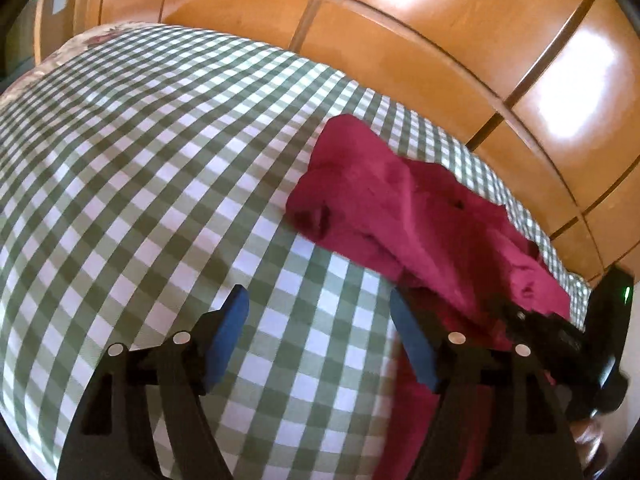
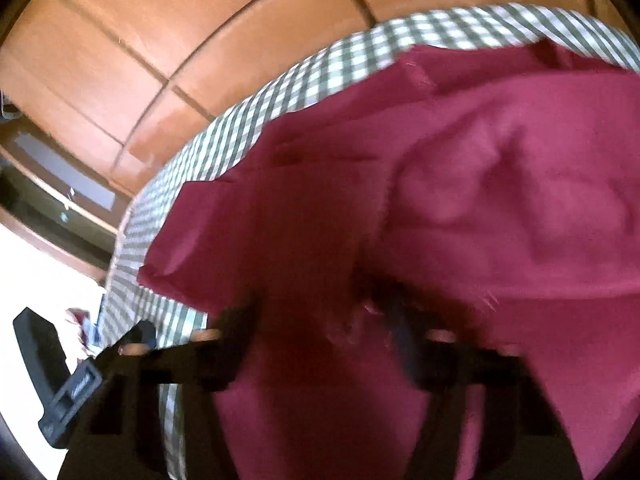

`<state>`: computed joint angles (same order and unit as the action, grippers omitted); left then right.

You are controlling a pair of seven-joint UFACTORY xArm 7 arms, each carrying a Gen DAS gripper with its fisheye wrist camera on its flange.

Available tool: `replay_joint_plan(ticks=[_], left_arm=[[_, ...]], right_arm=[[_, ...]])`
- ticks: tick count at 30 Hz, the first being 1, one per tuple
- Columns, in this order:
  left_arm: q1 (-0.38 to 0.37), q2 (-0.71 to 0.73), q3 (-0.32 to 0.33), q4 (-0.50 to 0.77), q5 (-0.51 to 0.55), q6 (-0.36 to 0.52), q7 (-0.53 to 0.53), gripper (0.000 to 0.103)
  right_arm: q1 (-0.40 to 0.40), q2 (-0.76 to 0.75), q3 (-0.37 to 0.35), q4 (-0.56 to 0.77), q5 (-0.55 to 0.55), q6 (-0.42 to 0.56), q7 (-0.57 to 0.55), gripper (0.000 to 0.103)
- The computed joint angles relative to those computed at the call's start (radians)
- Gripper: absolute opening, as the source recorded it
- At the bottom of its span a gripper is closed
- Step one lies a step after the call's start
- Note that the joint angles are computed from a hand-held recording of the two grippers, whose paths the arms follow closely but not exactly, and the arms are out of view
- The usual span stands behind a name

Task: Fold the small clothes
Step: 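Grasp the sweater edge with the right gripper and fold it inward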

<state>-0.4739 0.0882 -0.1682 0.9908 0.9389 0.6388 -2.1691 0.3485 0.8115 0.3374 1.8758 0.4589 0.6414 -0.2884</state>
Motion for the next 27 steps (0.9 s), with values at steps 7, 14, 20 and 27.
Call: replay_joint_plan(ticks=[7,14,20,27], left_arm=[[-0.035,0.115,0.018,0.117,-0.021,0.019,0.055,0.077],[-0.084,0.248,0.075,0.306,-0.131,0.146,0.157,0.077],[-0.110,0.312,0.105,0.377,-0.207,0.201,0.258,0.079],[-0.168,0.386,0.120,0.476,-0.223,0.300,0.374,0.079]], right_arm=[[-0.097,-0.181,0.101,-0.148,0.090,-0.210,-0.249,0.005],[-0.196,-0.290,0.106,-0.238,0.206,-0.388,-0.419,0.005],[-0.194,-0.260,-0.077,-0.270,0.098,-0.434,-0.226,0.005],[-0.163,-0.129,-0.232,-0.268,-0.069,-0.367,0.039,0.004]])
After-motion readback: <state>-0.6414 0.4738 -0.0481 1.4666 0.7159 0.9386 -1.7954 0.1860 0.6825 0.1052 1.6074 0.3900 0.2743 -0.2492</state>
